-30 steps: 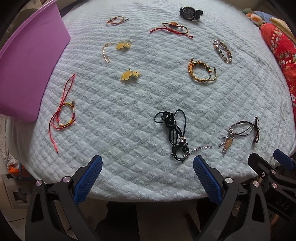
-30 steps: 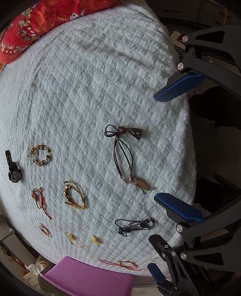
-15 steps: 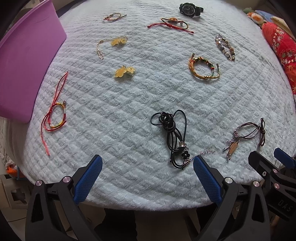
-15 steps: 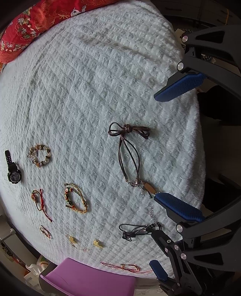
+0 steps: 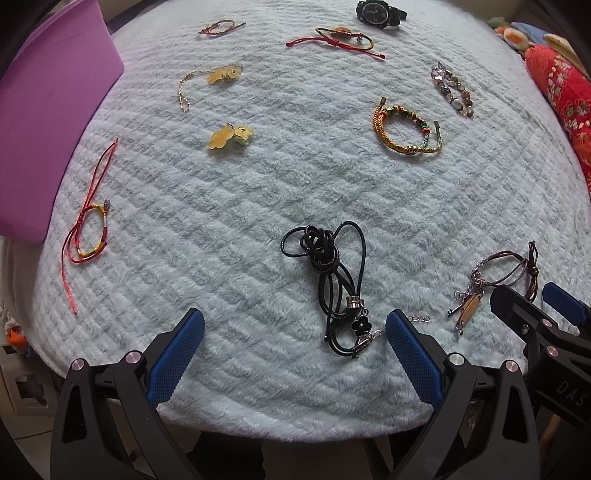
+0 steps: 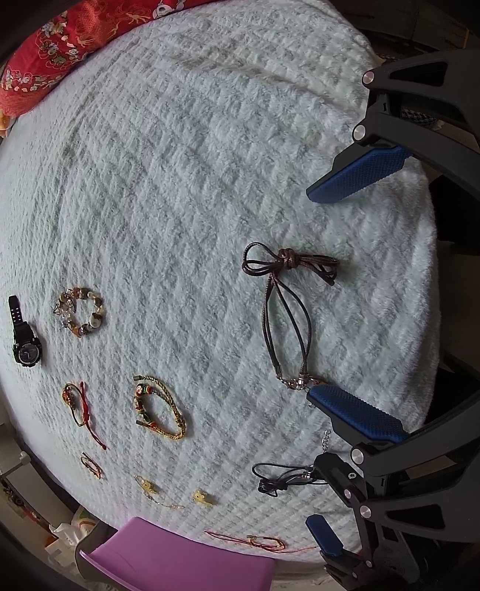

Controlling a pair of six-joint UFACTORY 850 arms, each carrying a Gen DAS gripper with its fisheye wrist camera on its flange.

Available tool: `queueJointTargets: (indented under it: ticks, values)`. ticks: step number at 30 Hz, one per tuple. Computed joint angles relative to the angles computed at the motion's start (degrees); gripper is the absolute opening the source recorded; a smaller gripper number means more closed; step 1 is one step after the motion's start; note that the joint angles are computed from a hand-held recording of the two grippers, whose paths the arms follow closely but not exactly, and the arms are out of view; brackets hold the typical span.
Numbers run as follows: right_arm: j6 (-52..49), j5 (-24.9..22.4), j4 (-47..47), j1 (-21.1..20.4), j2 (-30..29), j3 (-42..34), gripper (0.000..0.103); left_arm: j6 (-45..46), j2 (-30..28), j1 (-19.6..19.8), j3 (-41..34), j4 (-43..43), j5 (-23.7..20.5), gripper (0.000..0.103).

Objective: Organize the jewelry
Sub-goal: 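Lower left tool onto black cord necklace while right tool lowers onto brown leather pendant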

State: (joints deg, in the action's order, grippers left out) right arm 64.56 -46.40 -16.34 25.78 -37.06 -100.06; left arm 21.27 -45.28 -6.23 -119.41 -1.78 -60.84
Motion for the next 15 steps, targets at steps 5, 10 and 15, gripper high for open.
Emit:
queueJointTargets:
  ticks: [5,10,15]
  values:
    - [-1.1,0.8,0.5,-0.6,-0.5,-0.3,0.094,-1.1,-1.7,-0.5,-1.8,0.4,-0.1,0.097]
    - [-2.1,0.6,0.7,-0.7,-1.6,-1.3,0.094,-1.5,-3.5,-1.2,-3.7,0.6,0.5,0.097]
    - [-1.7,0.9,-0.1,-0.5,-1.7,-0.9,0.094,-0.7,-3.3,-0.9,-2.4,0.1,2.6,0.097]
